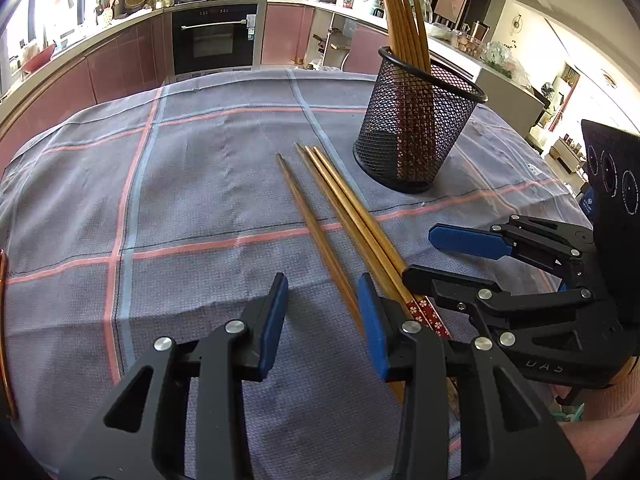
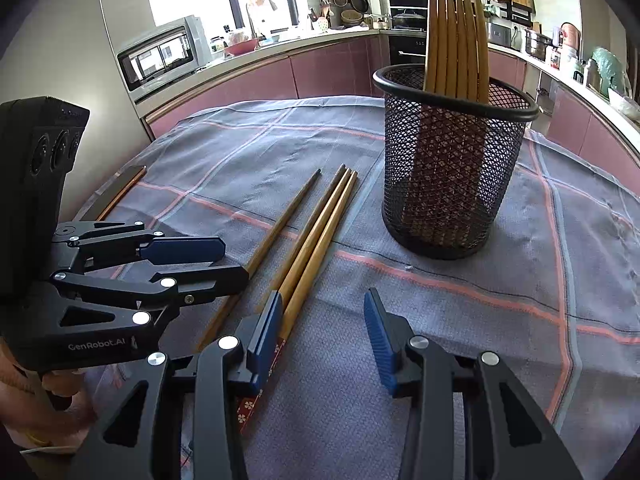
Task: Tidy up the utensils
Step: 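Move both grippers back down to the remaining chopstick pile, then close the left gripper on a chopstick while the right gripper grasps another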
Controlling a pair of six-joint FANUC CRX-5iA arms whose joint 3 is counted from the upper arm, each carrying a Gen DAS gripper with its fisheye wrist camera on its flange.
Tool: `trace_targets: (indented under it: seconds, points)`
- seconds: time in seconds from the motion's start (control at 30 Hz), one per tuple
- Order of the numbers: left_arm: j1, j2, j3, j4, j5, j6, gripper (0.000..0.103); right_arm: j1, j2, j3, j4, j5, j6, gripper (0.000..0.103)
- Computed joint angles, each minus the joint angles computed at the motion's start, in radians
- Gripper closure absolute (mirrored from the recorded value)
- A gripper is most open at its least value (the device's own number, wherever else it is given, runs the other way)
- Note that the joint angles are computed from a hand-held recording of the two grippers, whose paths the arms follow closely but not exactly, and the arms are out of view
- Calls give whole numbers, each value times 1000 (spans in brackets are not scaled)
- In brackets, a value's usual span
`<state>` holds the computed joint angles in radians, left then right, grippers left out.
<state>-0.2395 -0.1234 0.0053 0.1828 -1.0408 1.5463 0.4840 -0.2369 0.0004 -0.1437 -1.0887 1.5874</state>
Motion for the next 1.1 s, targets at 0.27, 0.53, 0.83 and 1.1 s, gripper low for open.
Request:
trace_targets:
  seconds: [0.27, 0.53, 0.83, 1.1]
  points:
    - [1, 0, -1, 4, -2, -5, 69, -12, 8, 14, 6, -27, -7, 71]
    - [7, 14, 13, 13, -13, -19, 69, -5, 42, 44, 31, -39, -8, 74]
    - [1, 39, 43, -8, -20, -16, 71, 3, 81, 73, 48, -33, -9, 78]
    - [-6, 73, 82, -35, -22, 15, 87, -18, 109, 105, 16, -37, -13, 91]
